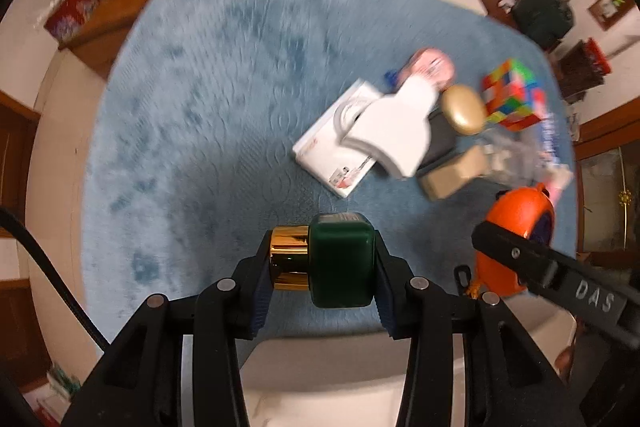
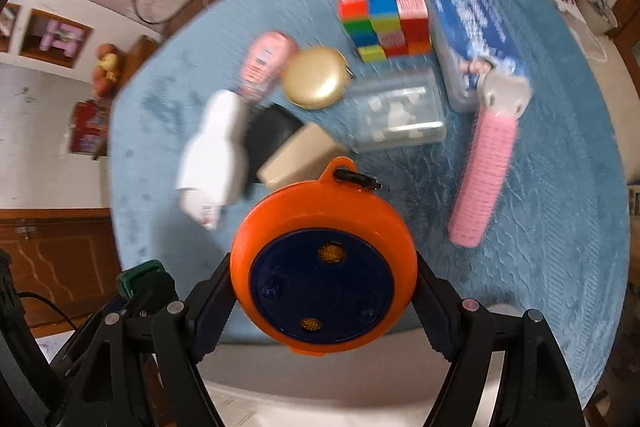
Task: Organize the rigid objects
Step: 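Carry jar and orange reel into the white tray and open both tools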
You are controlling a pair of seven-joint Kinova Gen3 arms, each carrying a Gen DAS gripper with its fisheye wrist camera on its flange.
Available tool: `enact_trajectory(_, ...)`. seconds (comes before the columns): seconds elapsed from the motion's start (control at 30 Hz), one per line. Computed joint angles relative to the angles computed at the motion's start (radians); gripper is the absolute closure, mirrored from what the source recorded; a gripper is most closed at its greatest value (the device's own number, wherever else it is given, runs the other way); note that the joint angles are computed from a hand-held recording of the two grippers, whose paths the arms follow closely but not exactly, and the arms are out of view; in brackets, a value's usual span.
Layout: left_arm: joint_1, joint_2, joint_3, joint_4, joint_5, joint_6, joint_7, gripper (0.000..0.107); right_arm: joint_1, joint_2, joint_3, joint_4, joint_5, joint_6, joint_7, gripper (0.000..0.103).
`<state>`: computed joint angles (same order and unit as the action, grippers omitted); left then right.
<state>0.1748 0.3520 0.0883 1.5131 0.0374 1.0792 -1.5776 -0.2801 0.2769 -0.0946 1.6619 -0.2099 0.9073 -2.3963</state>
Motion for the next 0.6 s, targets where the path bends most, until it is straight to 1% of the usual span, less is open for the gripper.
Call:
enact_trajectory(0.13,-0.025,-0.084,0.018,-0.031,0.036,0.047,-0.057,0.061,-0.023,-0.097,-0.006,0.002,0.035,0.011,-0.016,0.022)
enact_trajectory(0.2,-0.011,-0.133,0.023,-0.046,0.038,0.078,-0.068,0.061,-0.035,-0.139,-0.014,-0.008,0.058,0.033,-0.017,0.022)
enact_trajectory(0.3,-0.01,-0.207,0.025,-0.014,0.041,0.076,-0.124,0.061,-0.083,-0.208,-0.048,-0.008,0.122,0.076,-0.042,0.022)
enact_trajectory(0.33,-0.009,-0.217,0.025,-0.015,0.039,0.083,-0.139,0.061,-0.094,-0.214,-0.053,-0.01,0.136,0.086,-0.041,0.022)
enact_trajectory(0.43,-0.017,-0.285,0.02,0.035,0.064,0.1,-0.196,0.061,-0.14,-0.251,-0.09,0.011,0.171,0.121,-0.058,0.022)
enact_trajectory(0.5,-0.012,-0.327,0.021,0.082,0.053,0.101,-0.214,0.061,-0.171,-0.25,-0.113,0.026,0.196,0.141,-0.076,0.022)
enact_trajectory(0.57,-0.002,-0.352,0.026,0.127,0.032,0.093,-0.213,0.061,-0.211,-0.26,-0.139,0.062,0.233,0.161,-0.103,0.022)
enact_trajectory(0.6,-0.001,-0.362,0.025,0.152,0.036,0.086,-0.22,0.061,-0.228,-0.257,-0.15,0.075,0.247,0.169,-0.111,0.022)
